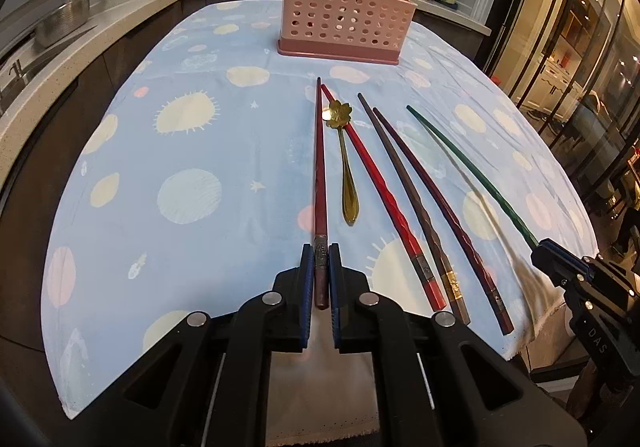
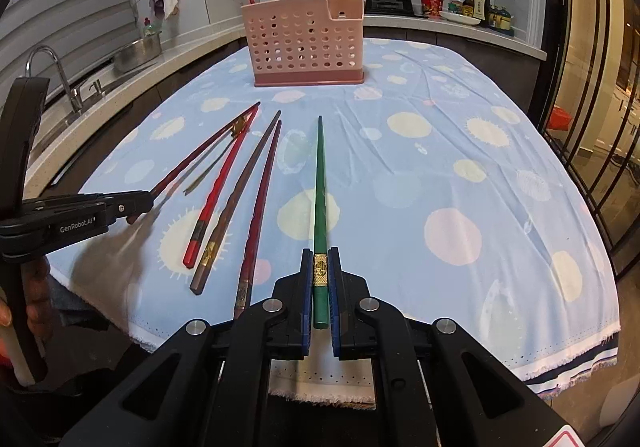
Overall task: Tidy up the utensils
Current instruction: 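Grasp another dark red chopstick with the left tool while the right tool grasps a green chopstick, then lift both held chopsticks and carry them over the pink holder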
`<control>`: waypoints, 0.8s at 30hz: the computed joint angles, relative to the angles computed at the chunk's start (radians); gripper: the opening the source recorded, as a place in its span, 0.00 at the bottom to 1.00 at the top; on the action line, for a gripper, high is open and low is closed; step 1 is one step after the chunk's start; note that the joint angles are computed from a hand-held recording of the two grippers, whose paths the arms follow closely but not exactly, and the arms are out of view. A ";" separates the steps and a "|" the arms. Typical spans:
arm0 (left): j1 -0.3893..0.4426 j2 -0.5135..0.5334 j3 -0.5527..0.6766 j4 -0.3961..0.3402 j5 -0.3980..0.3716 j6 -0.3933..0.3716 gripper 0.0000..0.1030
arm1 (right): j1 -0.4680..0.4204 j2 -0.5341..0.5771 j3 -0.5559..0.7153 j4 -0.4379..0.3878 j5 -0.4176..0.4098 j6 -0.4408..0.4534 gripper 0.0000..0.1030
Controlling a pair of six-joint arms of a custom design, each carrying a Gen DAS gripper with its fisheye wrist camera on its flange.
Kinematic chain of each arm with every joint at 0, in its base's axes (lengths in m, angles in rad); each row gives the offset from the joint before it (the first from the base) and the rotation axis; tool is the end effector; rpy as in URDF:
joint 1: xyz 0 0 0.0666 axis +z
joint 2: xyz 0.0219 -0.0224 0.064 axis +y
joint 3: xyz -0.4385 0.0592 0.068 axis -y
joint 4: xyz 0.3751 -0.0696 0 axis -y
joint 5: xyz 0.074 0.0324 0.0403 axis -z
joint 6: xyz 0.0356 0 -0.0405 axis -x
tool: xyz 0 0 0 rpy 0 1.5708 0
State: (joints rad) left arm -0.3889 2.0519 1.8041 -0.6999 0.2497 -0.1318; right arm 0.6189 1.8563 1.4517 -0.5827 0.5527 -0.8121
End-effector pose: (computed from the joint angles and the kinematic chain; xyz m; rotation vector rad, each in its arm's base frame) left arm 0.6552 -0.2784 0.3076 0.7483 2.4128 -0.4184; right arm 0.5102 0.3399 0.2974 0.4263 2.3223 -0.0401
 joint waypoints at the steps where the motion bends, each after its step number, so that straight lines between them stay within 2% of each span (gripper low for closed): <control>1: 0.004 -0.007 -0.002 0.006 0.003 0.003 0.07 | -0.001 -0.009 -0.004 0.006 0.005 0.000 0.06; 8: 0.034 -0.045 0.018 0.055 0.024 0.037 0.07 | -0.018 -0.066 -0.014 0.039 0.065 0.032 0.06; 15: 0.045 -0.044 0.099 0.085 0.036 0.055 0.07 | -0.067 -0.129 0.006 0.120 0.117 0.134 0.06; 20: 0.044 -0.010 0.199 0.076 0.031 0.065 0.07 | -0.098 -0.132 0.057 0.157 0.152 0.234 0.06; 24: 0.040 0.023 0.285 0.055 0.026 0.061 0.07 | -0.124 -0.121 0.096 0.168 0.140 0.278 0.06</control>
